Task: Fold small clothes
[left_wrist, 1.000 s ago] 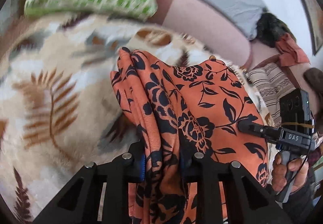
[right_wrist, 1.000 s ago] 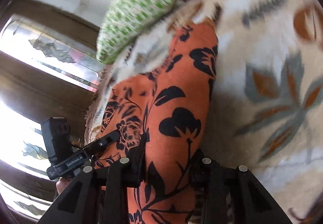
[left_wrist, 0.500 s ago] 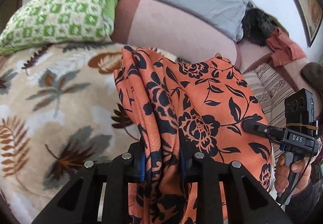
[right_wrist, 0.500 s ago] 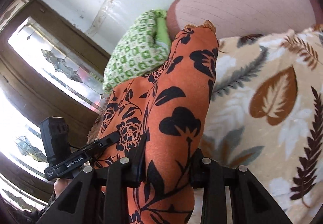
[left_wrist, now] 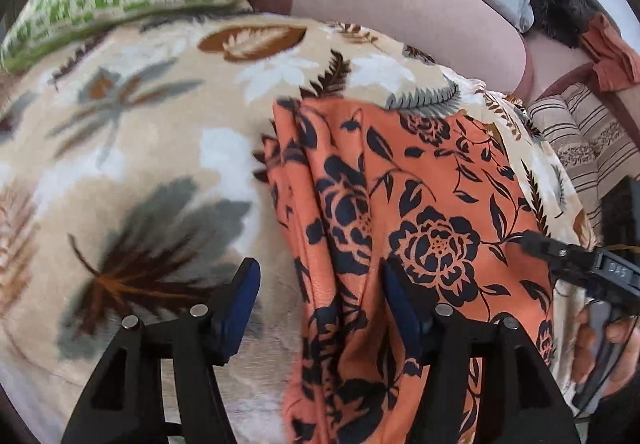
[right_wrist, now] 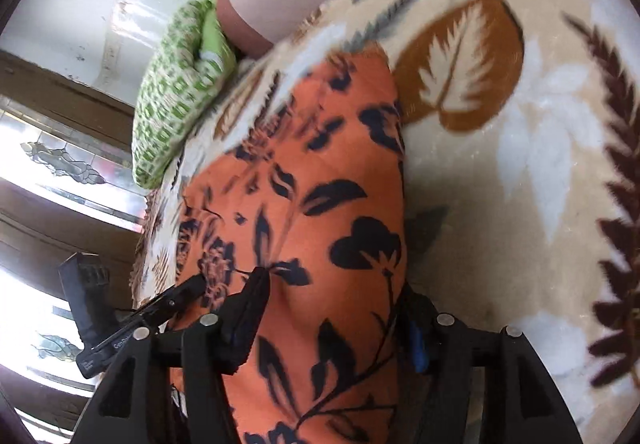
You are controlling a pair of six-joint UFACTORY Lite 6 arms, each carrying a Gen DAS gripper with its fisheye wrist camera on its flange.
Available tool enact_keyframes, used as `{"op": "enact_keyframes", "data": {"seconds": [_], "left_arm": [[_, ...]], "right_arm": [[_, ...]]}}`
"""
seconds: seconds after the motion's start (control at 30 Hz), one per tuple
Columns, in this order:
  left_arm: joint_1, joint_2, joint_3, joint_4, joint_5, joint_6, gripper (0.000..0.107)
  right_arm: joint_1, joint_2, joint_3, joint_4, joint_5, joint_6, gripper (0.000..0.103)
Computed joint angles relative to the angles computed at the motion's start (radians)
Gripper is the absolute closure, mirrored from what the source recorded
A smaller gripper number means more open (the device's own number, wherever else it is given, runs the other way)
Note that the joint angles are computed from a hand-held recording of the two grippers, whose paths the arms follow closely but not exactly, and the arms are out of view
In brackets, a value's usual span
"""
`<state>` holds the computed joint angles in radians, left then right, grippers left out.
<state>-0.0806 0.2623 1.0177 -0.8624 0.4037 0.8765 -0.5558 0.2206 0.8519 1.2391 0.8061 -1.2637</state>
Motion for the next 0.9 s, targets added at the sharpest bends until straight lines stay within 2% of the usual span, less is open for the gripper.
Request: {"op": "enact_keyframes", "data": {"seconds": [0.2, 0.33, 0.47, 0.53, 0.6, 0.67, 0.77, 0.9], "left_arm": [[0.0, -0.09, -0.038, 0.064, -0.032, -0.048, 0.043], [0.001, -0.093, -0.045, 0.096, -0.037, -0.076, 0.043], [-0.013, -0.104, -0.049, 0.119, -0.045, -0.102, 0.043], [-0.022, -0.103, -0.057, 0.118, -0.06, -0.106, 0.034], [-0.039, -0.087, -0.064, 0.154, -0.088, -0.157, 0.024], [-0.06, -0.027, -0.044, 0.283, -0.081, -0.282, 0.022], [-0.049, -0.079, -0.095, 0.277, -0.086, -0.267, 0.022], [-0.033, -0.285, -0.181, 0.361, -0.045, -0.333, 0.022]], "right_arm": [[0.066, -0.306, -0.145, -0.041, -0.164, 0.064, 0.036], [0.13, -0.472, -0.204, -0.177, -0.304, 0.227, 0.036], [0.159, -0.47, -0.197, -0.106, -0.246, 0.174, 0.035], [0.175, -0.415, -0.195, -0.029, -0.232, 0.106, 0.033], [0.184, -0.285, -0.176, 0.044, -0.226, 0.023, 0.019], [0.219, -0.216, -0.157, 0.018, -0.302, 0.064, 0.018], [0.213, -0.339, -0.182, -0.062, -0.267, 0.174, 0.018], [0.181, -0.667, -0.286, -0.271, -0.227, 0.384, 0.018]]}}
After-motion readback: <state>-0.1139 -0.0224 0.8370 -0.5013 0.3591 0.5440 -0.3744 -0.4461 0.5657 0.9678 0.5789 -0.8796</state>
